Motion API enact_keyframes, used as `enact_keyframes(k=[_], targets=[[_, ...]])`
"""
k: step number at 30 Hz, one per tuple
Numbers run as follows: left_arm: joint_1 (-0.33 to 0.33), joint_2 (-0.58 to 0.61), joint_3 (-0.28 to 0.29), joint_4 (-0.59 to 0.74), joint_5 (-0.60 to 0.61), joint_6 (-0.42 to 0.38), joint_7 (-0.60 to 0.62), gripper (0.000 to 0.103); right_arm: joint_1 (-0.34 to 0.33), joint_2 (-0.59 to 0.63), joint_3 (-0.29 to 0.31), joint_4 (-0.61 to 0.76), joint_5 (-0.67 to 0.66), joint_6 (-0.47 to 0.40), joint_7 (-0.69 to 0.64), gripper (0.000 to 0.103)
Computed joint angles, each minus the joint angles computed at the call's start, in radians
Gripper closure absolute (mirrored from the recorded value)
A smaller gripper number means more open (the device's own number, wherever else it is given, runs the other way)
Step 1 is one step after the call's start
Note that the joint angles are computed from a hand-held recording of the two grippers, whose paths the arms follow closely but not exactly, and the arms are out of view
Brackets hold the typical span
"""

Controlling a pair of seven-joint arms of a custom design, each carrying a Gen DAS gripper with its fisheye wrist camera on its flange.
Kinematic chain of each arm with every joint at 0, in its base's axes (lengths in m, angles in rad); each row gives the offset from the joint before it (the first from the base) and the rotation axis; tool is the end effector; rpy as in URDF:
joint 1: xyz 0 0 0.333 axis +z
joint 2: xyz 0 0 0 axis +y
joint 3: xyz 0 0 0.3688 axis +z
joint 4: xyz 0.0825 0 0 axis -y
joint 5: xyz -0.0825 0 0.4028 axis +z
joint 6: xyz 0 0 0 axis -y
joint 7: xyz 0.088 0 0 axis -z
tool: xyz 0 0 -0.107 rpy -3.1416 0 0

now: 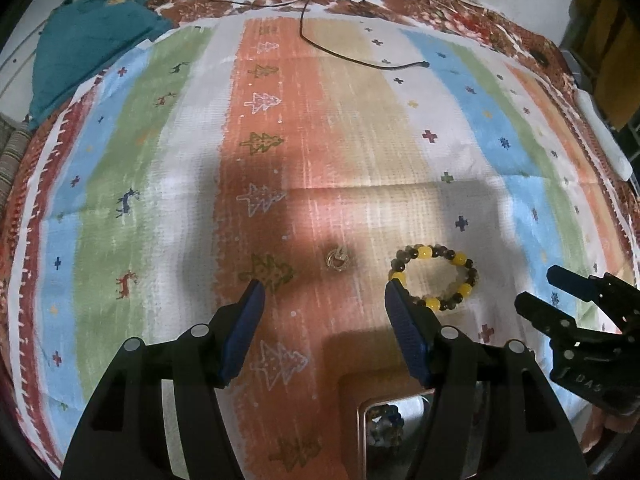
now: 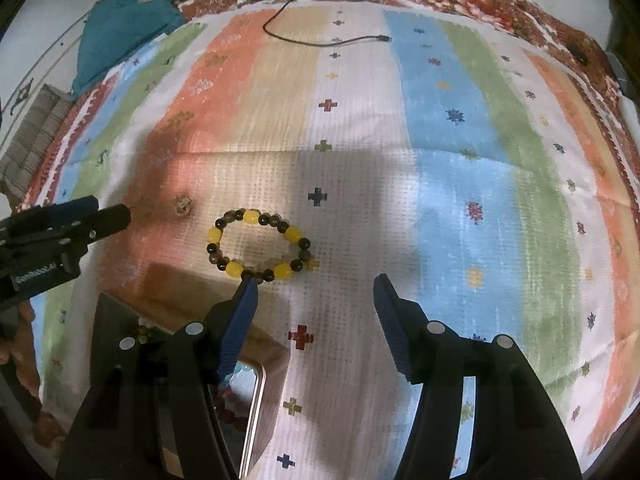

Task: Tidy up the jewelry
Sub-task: 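Move both grippers toward the silver charm and yellow-black bead bracelet, then grasp the small silver charm with the left gripper while the right grasps the yellow-black bracelet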

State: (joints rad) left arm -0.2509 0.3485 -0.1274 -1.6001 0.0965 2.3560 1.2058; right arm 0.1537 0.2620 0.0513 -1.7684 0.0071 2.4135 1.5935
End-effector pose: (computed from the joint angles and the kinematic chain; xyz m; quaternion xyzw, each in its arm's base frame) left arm 0.6848 -0.2562 0.5179 -0.6744 0.7095 -0.1786 0.1001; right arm 0.6805 0.1381 0.4970 -0.7517 0.6313 -0.1114 0.1549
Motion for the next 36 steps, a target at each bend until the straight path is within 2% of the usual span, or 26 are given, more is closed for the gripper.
enact_keyframes(k=[22,25,32,34,36], targets=[[-0.021,0.161,0.012,0.198,0.006,-0.149,0.093,0.044,0.008,0.119,0.002,0.120,-0.041,-0.066,0.007,0.043],[-0.024,0.178,0.012,0.220,0.008,-0.168,0.109,0.051,0.009,0.129,0.004,0.132,-0.041,-0.074,0.007,0.043],[-0.031,0.219,0.019,0.273,0.010,-0.198,0.119,0.052,0.016,0.151,0.004,0.154,-0.050,-0.092,0.006,0.043],[-0.030,0.228,0.018,0.284,0.005,-0.201,0.122,0.053,0.023,0.160,-0.003,0.160,-0.067,-0.079,0.021,0.049],[-0.025,0.243,0.013,0.300,-0.008,-0.209,0.136,0.056,0.027,0.170,-0.004,0.170,-0.083,-0.084,0.018,0.050]])
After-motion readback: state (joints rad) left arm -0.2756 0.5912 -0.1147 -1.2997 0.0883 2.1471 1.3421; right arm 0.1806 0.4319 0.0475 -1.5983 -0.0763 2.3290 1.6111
